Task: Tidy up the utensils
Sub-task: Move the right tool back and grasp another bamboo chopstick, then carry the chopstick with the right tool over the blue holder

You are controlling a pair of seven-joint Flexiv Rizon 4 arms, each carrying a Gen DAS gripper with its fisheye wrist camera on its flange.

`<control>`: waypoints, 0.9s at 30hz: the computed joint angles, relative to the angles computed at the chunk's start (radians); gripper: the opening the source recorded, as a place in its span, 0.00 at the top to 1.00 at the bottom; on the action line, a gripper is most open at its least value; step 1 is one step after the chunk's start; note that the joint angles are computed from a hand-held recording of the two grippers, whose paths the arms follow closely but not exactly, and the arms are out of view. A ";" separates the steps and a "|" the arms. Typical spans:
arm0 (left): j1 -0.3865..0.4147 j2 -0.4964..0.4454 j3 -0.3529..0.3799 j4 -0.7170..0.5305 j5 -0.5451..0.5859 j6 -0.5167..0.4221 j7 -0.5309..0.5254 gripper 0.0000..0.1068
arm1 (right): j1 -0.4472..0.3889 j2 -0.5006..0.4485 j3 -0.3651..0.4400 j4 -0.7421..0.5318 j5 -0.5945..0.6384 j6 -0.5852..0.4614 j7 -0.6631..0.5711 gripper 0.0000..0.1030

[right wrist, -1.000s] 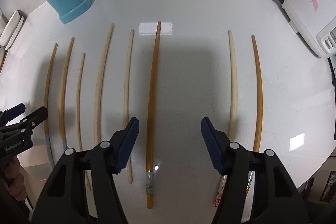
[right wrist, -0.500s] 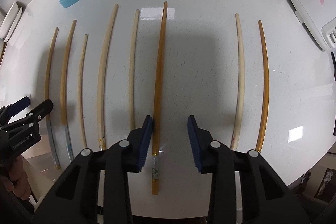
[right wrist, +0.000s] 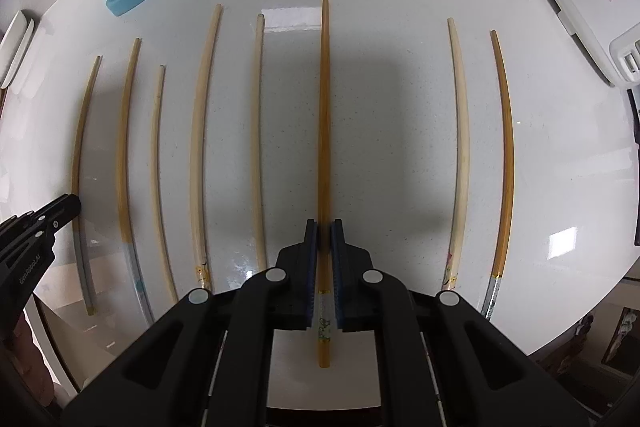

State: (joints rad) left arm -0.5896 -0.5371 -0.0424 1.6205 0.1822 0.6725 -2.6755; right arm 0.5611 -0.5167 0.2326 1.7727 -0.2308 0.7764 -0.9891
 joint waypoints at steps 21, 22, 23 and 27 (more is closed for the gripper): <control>-0.049 0.127 0.020 0.067 0.168 0.044 -0.200 0.94 | 0.000 0.048 -0.012 0.047 -0.035 0.143 0.044 0.94; -0.040 0.134 0.022 0.084 0.178 0.058 -0.201 0.94 | 0.001 0.053 -0.014 0.046 -0.040 0.151 0.047 0.94; -0.038 0.141 0.021 0.080 0.188 0.051 -0.204 0.94 | 0.001 0.057 -0.015 0.044 -0.045 0.157 0.050 0.94; -0.005 0.180 0.023 0.094 0.222 0.049 -0.183 0.94 | -0.011 0.083 -0.012 0.042 -0.044 0.179 0.040 0.94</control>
State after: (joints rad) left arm -0.5947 -0.3568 -0.0192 1.7144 0.4041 0.7217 -2.8588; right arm 0.5500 -0.4334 0.2205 1.8148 -0.2752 0.9558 -0.9488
